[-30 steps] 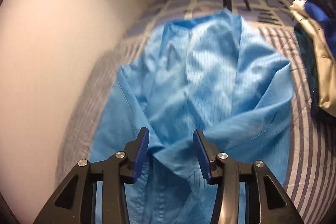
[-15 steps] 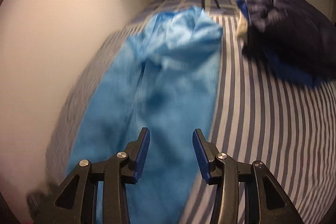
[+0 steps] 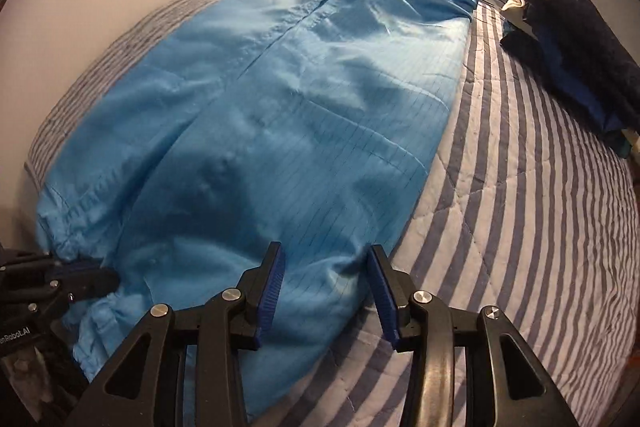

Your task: Fold large clothes

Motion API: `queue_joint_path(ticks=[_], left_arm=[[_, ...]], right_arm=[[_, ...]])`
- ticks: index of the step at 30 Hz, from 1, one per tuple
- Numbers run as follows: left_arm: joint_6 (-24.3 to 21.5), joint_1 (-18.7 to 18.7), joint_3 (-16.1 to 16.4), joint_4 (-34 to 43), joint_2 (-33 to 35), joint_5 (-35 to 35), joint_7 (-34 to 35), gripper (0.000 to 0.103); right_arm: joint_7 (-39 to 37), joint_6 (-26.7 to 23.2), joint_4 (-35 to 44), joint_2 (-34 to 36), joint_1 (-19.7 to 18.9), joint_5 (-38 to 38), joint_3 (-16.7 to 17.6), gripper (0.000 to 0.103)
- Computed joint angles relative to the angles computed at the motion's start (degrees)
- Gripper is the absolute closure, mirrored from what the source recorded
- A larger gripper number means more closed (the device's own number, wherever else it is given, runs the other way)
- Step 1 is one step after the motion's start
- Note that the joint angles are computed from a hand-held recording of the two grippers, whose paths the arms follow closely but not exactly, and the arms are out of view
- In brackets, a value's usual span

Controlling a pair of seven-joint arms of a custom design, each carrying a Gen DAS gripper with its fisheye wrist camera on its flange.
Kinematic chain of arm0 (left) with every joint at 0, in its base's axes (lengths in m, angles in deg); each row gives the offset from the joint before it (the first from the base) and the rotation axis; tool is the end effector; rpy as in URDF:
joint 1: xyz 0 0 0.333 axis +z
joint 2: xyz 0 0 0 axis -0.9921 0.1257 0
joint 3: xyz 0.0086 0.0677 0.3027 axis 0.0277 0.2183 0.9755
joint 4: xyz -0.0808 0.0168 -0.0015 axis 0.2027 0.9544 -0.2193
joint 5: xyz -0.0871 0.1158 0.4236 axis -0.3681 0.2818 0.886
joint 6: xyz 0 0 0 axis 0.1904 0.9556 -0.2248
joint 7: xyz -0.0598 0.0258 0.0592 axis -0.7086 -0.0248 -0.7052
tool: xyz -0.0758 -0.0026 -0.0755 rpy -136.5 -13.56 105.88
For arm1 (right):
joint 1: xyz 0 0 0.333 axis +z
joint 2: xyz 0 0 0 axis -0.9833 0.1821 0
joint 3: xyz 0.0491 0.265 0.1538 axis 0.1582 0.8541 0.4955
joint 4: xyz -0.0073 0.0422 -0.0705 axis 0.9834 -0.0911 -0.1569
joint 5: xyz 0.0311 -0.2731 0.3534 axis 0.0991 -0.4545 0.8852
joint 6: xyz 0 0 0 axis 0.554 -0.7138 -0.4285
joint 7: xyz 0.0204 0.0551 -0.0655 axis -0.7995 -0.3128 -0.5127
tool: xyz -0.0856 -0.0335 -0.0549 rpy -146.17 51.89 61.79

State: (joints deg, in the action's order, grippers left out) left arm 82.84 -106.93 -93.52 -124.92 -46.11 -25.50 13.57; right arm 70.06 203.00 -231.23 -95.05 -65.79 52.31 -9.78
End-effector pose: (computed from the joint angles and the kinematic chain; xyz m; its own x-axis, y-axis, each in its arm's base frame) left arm 0.3980 -0.2406 0.4854 0.0444 -0.8658 0.4985 -0.8957 -0.2555 -0.3639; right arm 0.4435 0.1144 0.5016 0.4186 -0.9077 0.0293 -0.8111 -0.3882 -0.4376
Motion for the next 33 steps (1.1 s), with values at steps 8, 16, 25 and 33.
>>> queue_joint_path(ticks=[8,16,25,33], left_arm=[[-0.62,-0.81,-0.36,0.51,-1.22,1.23,0.17,0.101],[0.01,5.76,-6.34,-4.63,-14.49,11.84,-3.07,0.046],[-6.81,6.11,-5.63,-1.60,-7.24,20.77,-1.78,0.045],[-4.39,3.86,-3.26,-0.74,-3.49,19.48,0.10,0.094]], right_arm=[[2.13,-1.33,-1.29,-5.49,-0.69,2.51,-1.72,0.060],[0.93,-5.14,-4.70,-12.87,1.94,9.18,-4.17,0.042],[3.03,-8.69,-7.57,-13.80,1.77,13.39,-3.53,0.042],[4.38,-10.03,-8.66,-14.35,0.10,11.92,-3.69,0.042]])
